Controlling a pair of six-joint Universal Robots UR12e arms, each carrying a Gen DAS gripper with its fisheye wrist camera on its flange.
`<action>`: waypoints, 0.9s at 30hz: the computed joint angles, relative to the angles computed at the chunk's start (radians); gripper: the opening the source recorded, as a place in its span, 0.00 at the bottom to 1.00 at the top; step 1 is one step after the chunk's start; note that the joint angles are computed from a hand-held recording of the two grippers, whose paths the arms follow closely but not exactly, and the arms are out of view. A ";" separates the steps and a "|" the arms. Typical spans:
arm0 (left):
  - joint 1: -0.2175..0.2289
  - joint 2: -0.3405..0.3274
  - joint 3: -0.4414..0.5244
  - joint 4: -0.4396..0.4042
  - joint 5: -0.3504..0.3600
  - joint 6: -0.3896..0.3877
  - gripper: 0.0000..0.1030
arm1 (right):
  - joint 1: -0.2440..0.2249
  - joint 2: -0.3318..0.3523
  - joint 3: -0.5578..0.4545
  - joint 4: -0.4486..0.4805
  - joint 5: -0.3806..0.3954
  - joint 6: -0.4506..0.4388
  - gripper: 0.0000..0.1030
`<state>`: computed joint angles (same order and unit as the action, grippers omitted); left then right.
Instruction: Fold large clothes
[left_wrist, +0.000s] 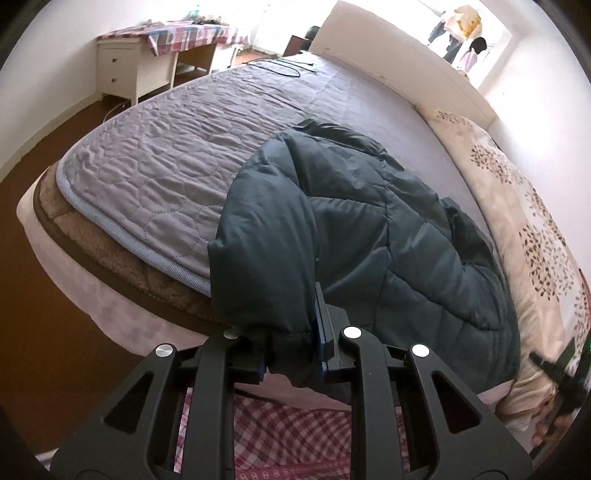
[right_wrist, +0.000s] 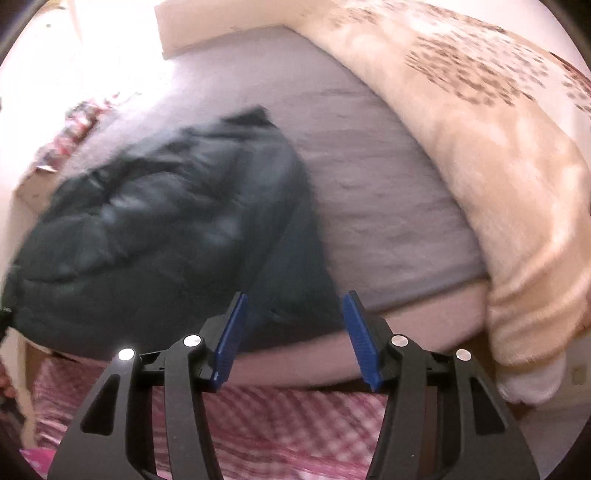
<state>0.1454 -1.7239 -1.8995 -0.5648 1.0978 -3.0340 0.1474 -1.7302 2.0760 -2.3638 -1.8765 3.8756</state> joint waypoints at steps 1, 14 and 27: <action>0.000 0.000 -0.001 0.002 -0.001 0.003 0.19 | 0.001 0.015 -0.011 -0.029 0.012 -0.026 0.51; 0.006 -0.001 -0.002 0.000 -0.019 0.009 0.19 | -0.055 0.368 -0.344 -0.140 0.332 -0.241 0.01; 0.014 -0.007 0.007 -0.018 -0.056 0.021 0.20 | -0.098 0.510 -0.458 0.055 0.415 -0.223 0.00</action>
